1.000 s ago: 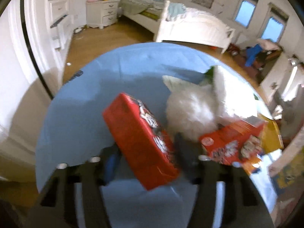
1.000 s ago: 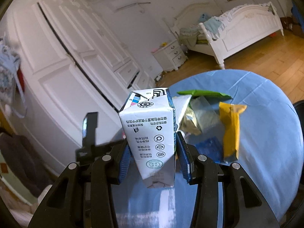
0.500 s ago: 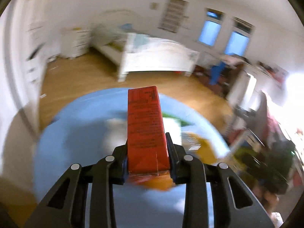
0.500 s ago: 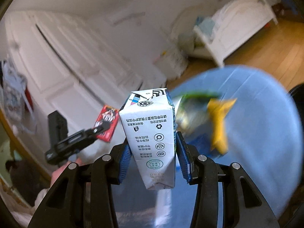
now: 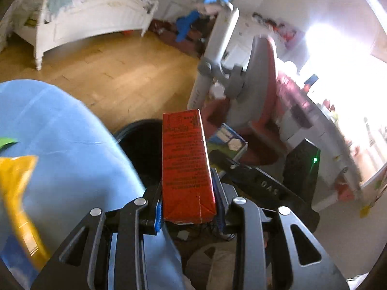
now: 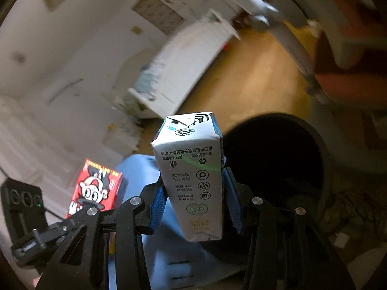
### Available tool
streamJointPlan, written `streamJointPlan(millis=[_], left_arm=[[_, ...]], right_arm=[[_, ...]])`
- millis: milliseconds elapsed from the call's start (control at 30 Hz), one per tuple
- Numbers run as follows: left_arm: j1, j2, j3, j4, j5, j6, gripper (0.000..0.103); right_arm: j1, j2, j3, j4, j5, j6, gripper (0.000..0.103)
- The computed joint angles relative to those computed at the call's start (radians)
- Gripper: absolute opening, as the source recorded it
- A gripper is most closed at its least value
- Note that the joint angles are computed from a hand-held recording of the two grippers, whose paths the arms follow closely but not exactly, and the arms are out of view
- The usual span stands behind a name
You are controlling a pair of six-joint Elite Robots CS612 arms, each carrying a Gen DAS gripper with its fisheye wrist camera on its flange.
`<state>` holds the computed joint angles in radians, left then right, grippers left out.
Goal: Collect trash
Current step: 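Carry both items to the black bin and open both tools to drop them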
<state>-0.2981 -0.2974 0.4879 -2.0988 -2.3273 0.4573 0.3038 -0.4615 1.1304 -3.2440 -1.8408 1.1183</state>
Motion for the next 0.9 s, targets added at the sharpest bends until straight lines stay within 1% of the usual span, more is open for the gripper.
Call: streamJointPlan(millis=[33, 67, 133, 233, 300, 400, 433, 467, 500, 533, 600, 667, 733, 767, 833, 900], left_arm=[[-0.009, 0.008, -0.010, 0.009, 0.020, 0.007, 0.032], [-0.014, -0.001, 0.012, 0.008, 0.026, 0.009, 0.032], [-0.022, 0.012, -0.009, 0.040, 0.043, 0.017, 0.032], [-0.034, 0.017, -0.006, 0.025, 0.086, 0.031, 0.032], [-0.036, 0.017, -0.003, 0.016, 0.105, 0.040, 0.033], [-0.038, 0.015, 0.001, 0.009, 0.119, 0.058, 0.035], [-0.040, 0.008, 0.014, -0.003, 0.130, 0.066, 0.044], [-0.041, 0.001, 0.030, -0.020, 0.139, 0.071, 0.051], [-0.041, -0.013, 0.059, -0.054, 0.144, 0.073, 0.069], [-0.038, -0.022, 0.080, -0.078, 0.141, 0.073, 0.083], [-0.031, -0.046, 0.127, -0.134, 0.115, 0.062, 0.086], [-0.025, -0.061, 0.148, -0.145, 0.094, 0.061, 0.088], [-0.015, -0.081, 0.183, -0.187, 0.077, 0.043, 0.094], [-0.008, -0.091, 0.201, -0.215, 0.065, 0.029, 0.094], [0.009, -0.106, 0.224, -0.261, 0.042, -0.002, 0.095], [0.026, -0.113, 0.236, -0.299, 0.032, -0.037, 0.097]], right_arm=[[-0.003, 0.004, -0.004, 0.012, 0.011, 0.009, 0.045], [-0.007, 0.010, -0.008, 0.030, 0.024, 0.020, 0.045], [-0.012, 0.017, -0.012, 0.051, 0.042, 0.032, 0.045], [-0.016, 0.027, -0.021, 0.087, 0.069, 0.044, 0.045], [-0.017, 0.028, -0.014, 0.093, 0.084, 0.059, 0.047], [-0.014, 0.024, -0.008, 0.118, 0.076, 0.062, 0.047], [-0.013, 0.021, -0.002, 0.121, 0.076, 0.065, 0.050], [-0.013, 0.017, 0.005, 0.124, 0.074, 0.072, 0.061], [-0.011, 0.011, 0.012, 0.126, 0.062, 0.084, 0.065], [-0.008, 0.009, 0.014, 0.123, 0.051, 0.087, 0.069], [-0.003, -0.005, 0.025, 0.136, 0.022, 0.081, 0.070], [0.003, -0.014, 0.033, 0.141, 0.002, 0.085, 0.071], [0.011, -0.019, 0.034, 0.137, -0.014, 0.085, 0.071], [0.012, -0.018, 0.032, 0.131, -0.018, 0.076, 0.071], [0.018, -0.017, 0.015, 0.128, -0.027, 0.040, 0.071], [0.026, -0.008, -0.026, 0.136, -0.021, -0.025, 0.071]])
